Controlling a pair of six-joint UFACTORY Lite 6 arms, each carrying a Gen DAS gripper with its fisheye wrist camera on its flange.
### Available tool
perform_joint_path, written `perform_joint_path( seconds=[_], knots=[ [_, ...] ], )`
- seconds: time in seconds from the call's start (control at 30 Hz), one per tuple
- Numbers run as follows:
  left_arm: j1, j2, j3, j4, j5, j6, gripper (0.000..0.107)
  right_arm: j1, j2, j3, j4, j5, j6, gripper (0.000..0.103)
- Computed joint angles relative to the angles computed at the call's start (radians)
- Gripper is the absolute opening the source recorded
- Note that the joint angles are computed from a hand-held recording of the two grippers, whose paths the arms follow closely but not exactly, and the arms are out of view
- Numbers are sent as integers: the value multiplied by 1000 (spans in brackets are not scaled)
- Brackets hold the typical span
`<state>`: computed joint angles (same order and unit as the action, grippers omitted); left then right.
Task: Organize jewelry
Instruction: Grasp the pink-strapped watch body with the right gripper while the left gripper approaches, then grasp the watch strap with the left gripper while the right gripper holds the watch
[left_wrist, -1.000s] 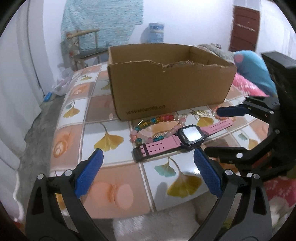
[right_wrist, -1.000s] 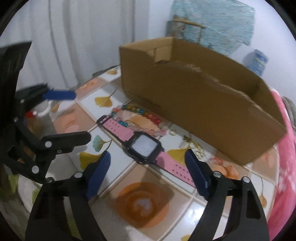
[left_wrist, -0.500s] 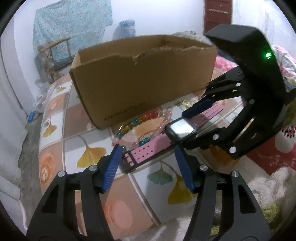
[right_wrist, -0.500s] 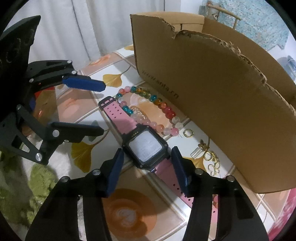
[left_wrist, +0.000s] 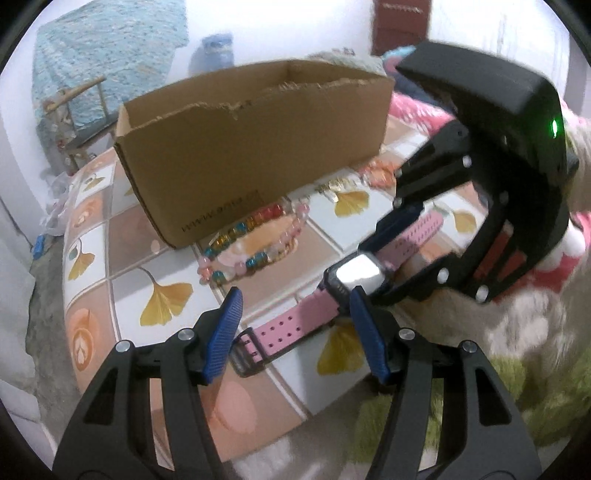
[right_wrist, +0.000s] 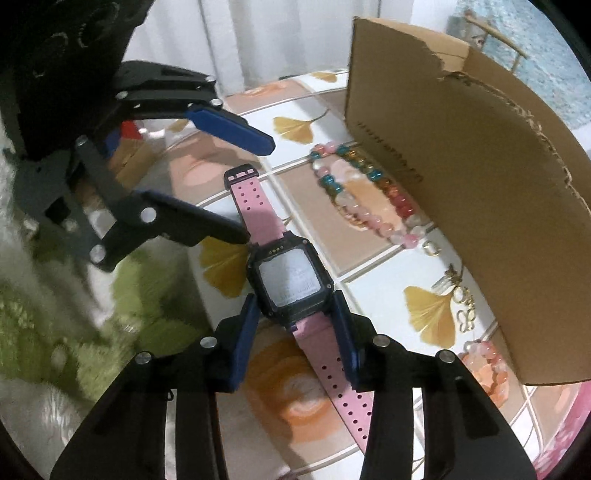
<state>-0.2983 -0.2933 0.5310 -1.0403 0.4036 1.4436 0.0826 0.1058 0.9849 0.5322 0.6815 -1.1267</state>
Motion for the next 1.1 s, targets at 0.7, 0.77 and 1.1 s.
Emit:
perform_joint_path(
  seconds=[0.7, 0.77, 1.1],
  knots=[
    [-214, 92, 77, 592, -137, -366, 11, -209, 491, 519, 150, 594, 88, 40],
    [-180, 134, 142, 527, -38, -323, 10, -224, 478, 502, 155, 607, 90, 42],
    [101, 559, 636, 358, 598, -431, 3, -350, 421, 434, 176, 648, 75, 44]
  ],
)
